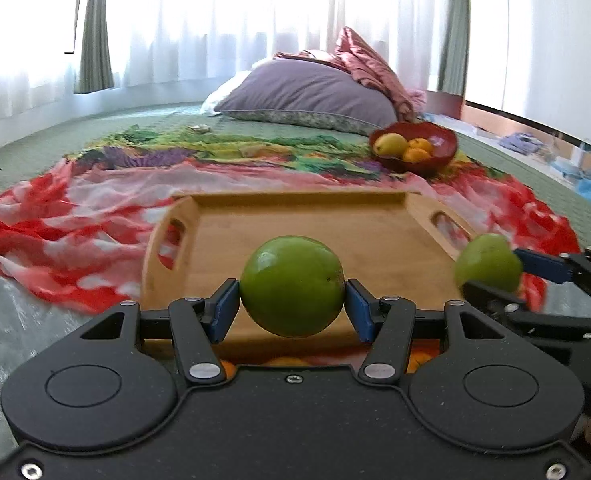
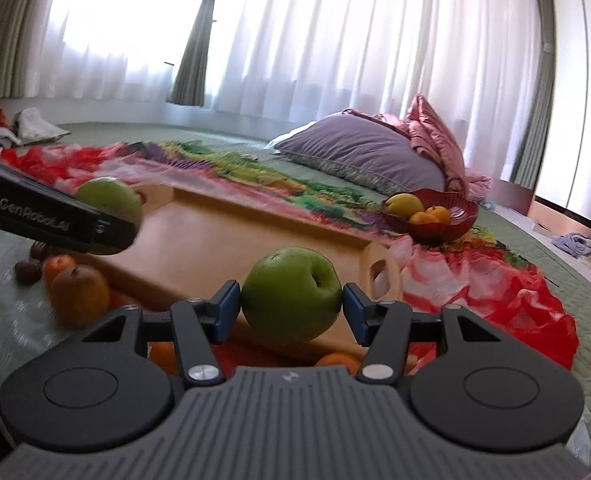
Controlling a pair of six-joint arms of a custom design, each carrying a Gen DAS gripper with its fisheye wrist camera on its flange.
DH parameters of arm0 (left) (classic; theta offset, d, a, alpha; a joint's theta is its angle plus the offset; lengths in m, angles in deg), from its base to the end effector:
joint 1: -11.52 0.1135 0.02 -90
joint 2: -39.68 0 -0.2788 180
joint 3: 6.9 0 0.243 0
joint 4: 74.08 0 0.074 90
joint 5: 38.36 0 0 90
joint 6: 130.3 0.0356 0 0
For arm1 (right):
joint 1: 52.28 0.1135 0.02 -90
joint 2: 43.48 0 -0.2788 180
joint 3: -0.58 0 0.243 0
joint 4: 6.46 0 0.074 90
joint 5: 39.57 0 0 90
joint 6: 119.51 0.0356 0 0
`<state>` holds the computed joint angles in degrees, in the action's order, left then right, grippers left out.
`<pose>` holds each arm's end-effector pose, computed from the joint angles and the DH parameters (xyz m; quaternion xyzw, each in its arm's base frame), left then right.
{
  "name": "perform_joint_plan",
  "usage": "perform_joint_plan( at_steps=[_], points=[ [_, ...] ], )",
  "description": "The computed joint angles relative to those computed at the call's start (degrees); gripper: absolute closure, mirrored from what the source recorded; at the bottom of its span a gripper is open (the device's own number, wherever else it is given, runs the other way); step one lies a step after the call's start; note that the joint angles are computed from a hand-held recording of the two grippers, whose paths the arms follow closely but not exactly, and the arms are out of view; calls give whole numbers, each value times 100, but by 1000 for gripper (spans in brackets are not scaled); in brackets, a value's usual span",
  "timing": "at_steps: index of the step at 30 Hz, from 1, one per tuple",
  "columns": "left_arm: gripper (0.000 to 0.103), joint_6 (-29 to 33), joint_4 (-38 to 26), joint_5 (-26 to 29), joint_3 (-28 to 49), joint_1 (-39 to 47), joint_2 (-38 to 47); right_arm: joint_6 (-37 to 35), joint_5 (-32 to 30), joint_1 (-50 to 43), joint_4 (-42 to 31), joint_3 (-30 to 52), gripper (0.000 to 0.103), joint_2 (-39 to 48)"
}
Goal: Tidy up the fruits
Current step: 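Carry the green apple in the left tool onto the tray while the right tool carries its apple there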
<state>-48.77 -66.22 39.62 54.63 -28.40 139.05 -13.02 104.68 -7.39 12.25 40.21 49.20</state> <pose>0.2744 -0.2199 0.1851 0.1830 0.8431 -0.1212 0.4909 0.2027 0.1612 0.1443 0.0133 0.8152 -0.1347 0.5631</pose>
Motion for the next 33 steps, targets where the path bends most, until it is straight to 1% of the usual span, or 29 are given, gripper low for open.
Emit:
perform_joint_plan(
  at_steps=[4,6,9,12,15,17,20,24,33],
  points=[
    [48,97,-211,149,497,280,268,148,-424,-567,-246,249,44,-97],
    [48,183,-448,287,934,428,505,317,-837,-966,-499,460,44,-112],
    [48,258,-1099,498,1985,653,1020,433,-1707,-1682,-939,924,44,-63],
    [48,276,-1802,639,3122,801,1603,659,-2521,-2393,-1603,1653,44,160],
    [48,299,-2445,672,4181,901,2210,885,-3146,-2933,-2158,2400,44,552],
    [48,230,-2864,737,4782,960,2576,982,-3447,-3173,-2473,2853,44,859],
    [48,157,-3358,758,5478,1010,3047,972,-3554,-3325,-2815,3347,44,1231],
    [48,95,-3606,752,5890,1023,3413,972,-3595,-3392,-3093,3731,44,1547],
    [48,185,-3557,613,5902,974,3534,1055,-3668,-3406,-3121,3782,44,1648]
  ],
)
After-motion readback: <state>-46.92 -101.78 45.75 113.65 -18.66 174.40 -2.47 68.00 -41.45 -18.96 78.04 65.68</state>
